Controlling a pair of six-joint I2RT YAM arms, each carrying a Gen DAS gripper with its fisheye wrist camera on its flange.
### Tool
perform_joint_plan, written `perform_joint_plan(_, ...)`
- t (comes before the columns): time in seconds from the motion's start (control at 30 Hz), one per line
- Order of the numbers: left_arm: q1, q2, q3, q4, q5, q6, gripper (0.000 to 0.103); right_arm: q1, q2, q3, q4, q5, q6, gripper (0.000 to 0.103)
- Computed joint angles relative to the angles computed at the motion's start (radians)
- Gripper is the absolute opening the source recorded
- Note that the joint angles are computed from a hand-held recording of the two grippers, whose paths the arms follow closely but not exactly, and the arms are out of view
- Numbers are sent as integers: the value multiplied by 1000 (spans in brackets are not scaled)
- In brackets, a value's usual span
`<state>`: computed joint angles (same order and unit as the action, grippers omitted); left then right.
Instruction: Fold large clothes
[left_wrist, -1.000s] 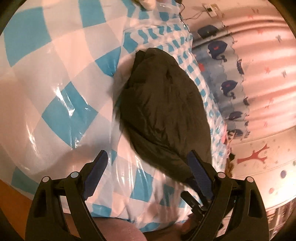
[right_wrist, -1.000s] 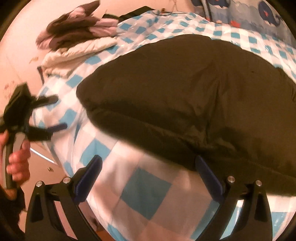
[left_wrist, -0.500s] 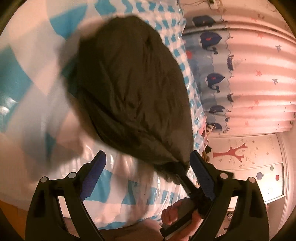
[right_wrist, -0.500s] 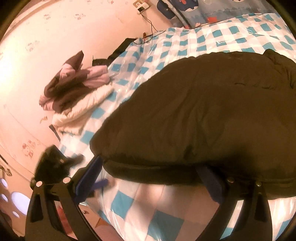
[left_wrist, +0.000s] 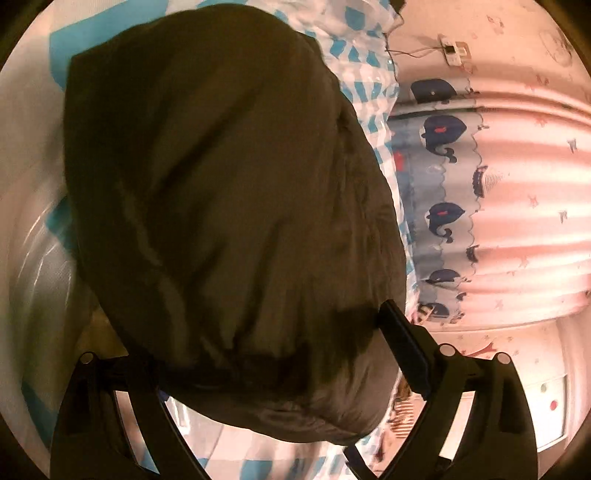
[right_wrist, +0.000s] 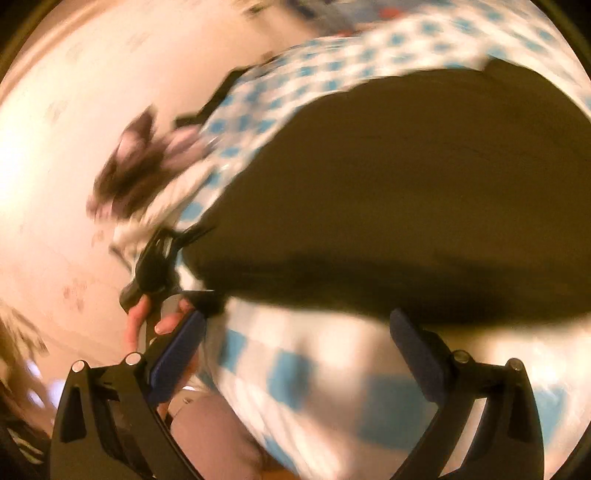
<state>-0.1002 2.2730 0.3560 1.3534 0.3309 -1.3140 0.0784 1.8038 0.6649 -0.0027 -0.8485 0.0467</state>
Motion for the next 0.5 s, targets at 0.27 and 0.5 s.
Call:
perform_joint_plan(0.27, 19, -70, 31, -139, 14, 29, 88, -522, 354, 378, -546, -165, -229, 97)
perform_joint_plan(0.5, 36, -114, 49, -229, 25, 44, 88, -469, 561, 588, -694, -324, -214, 97)
